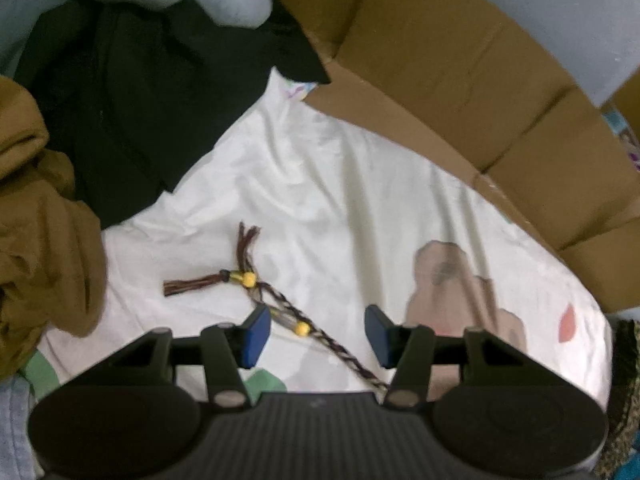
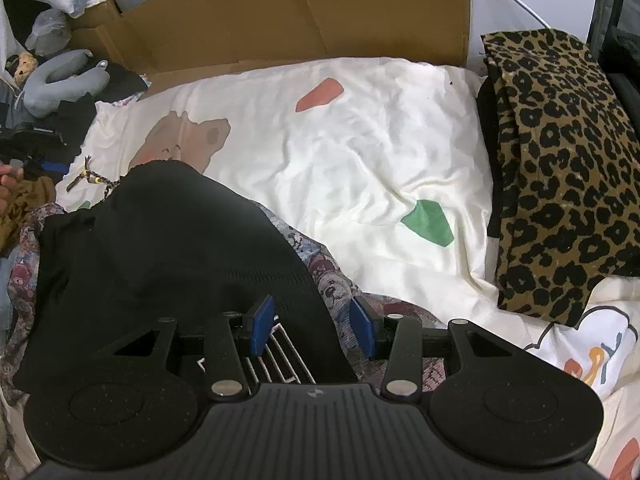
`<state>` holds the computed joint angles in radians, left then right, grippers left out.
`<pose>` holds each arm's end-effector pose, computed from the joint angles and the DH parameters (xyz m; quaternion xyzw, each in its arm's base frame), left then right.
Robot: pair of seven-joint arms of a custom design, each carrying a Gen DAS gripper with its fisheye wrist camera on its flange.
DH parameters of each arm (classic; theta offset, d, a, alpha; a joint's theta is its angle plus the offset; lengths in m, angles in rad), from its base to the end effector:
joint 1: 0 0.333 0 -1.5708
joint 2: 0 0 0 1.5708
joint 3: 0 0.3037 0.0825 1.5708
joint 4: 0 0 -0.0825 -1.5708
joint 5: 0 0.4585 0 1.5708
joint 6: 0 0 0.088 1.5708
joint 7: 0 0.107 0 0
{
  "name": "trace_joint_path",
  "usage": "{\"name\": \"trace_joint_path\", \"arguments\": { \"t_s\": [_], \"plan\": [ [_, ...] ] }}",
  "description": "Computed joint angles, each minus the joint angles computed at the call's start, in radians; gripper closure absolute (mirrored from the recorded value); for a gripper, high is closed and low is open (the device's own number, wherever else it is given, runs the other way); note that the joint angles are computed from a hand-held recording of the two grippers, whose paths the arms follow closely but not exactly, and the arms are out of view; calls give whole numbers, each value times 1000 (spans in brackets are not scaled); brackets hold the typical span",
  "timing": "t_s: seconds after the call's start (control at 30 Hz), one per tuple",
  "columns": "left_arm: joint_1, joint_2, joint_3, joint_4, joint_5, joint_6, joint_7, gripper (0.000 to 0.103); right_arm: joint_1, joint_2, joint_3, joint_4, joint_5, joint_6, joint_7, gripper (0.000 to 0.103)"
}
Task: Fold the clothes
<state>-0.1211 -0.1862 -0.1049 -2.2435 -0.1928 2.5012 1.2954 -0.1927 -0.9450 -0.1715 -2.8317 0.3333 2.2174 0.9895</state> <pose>0.5791 -0.1330 0.4457 -0.7462 0.6254 -0.2210 0.0572 0.3653 -0.1150 0.4405 -0.7169 0.6456 -0.0711 0.2533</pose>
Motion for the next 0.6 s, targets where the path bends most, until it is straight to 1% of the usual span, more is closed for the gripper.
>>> {"name": "trace_joint_path", "arguments": {
  "t_s": [0.1, 0.27, 0.37, 0.4, 0.43, 0.47, 0.57, 0.6],
  "plan": [
    [13, 45, -12, 15, 58, 20, -43, 48, 1, 4, 4, -3, -2, 2, 0, 54],
    [30, 99, -21, 36, 111, 21, -110, 51, 4, 11, 10, -4, -5, 7, 6, 54],
    [34, 117, -24, 38, 123, 37, -127, 51, 5, 14, 13, -6, -10, 8, 7, 54],
    [35, 121, -25, 38, 123, 44, -131, 53, 5, 15, 14, -7, -11, 10, 9, 54],
    [36, 125, -26, 39, 124, 47, -134, 56, 5, 18, 15, -7, -13, 12, 12, 54],
    [38, 125, -27, 39, 134, 48, -146, 65, 6, 21, 17, -6, -14, 13, 14, 54],
    [43, 124, -29, 35, 173, 50, -190, 99, 9, 25, 17, -6, -15, 19, 16, 54],
    [43, 123, -28, 34, 162, 51, -188, 100, 11, 25, 16, -5, -14, 20, 16, 54]
  ]
}}
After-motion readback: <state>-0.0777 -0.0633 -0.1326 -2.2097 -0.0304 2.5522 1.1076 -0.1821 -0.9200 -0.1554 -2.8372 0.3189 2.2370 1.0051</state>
